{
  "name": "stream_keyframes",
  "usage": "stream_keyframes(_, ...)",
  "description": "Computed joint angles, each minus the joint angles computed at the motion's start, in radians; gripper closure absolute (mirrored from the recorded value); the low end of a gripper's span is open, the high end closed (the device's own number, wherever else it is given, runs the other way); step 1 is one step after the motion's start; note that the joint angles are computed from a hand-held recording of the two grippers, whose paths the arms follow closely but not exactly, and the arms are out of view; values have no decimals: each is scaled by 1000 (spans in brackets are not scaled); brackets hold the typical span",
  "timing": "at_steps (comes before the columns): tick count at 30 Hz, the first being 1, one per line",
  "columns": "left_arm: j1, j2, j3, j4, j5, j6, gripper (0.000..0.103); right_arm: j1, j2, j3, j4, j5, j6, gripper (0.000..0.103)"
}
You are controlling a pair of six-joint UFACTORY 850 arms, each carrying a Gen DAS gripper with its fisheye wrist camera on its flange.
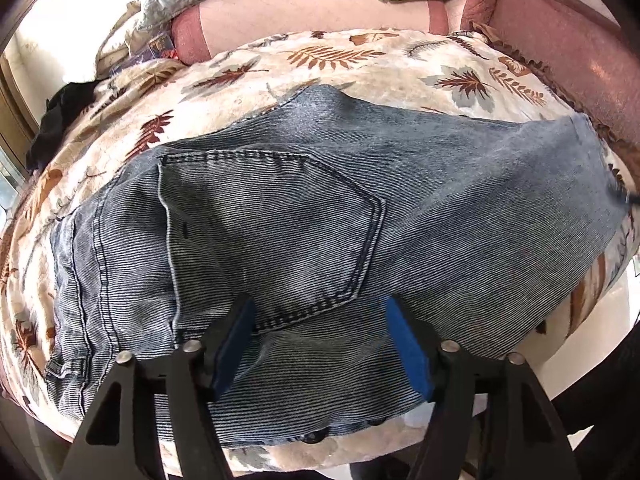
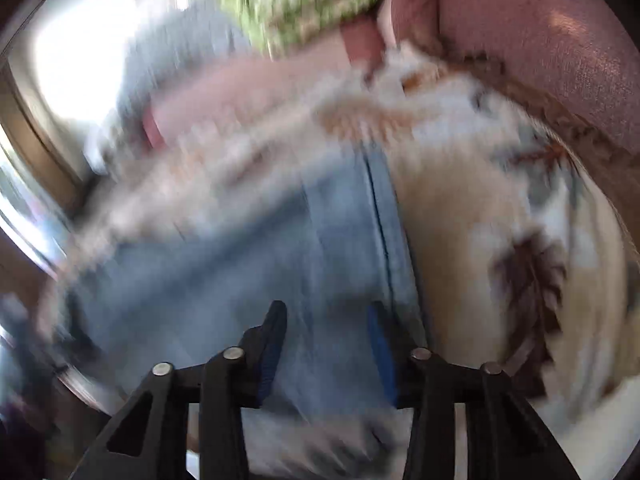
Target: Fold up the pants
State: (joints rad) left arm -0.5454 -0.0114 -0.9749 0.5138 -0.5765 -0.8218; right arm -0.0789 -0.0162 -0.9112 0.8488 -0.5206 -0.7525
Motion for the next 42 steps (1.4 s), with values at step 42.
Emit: stream_keyframes(42, -54, -58, -41, 224, -145, -284, 22, 433, -408, -491, -165, -46, 234, 88)
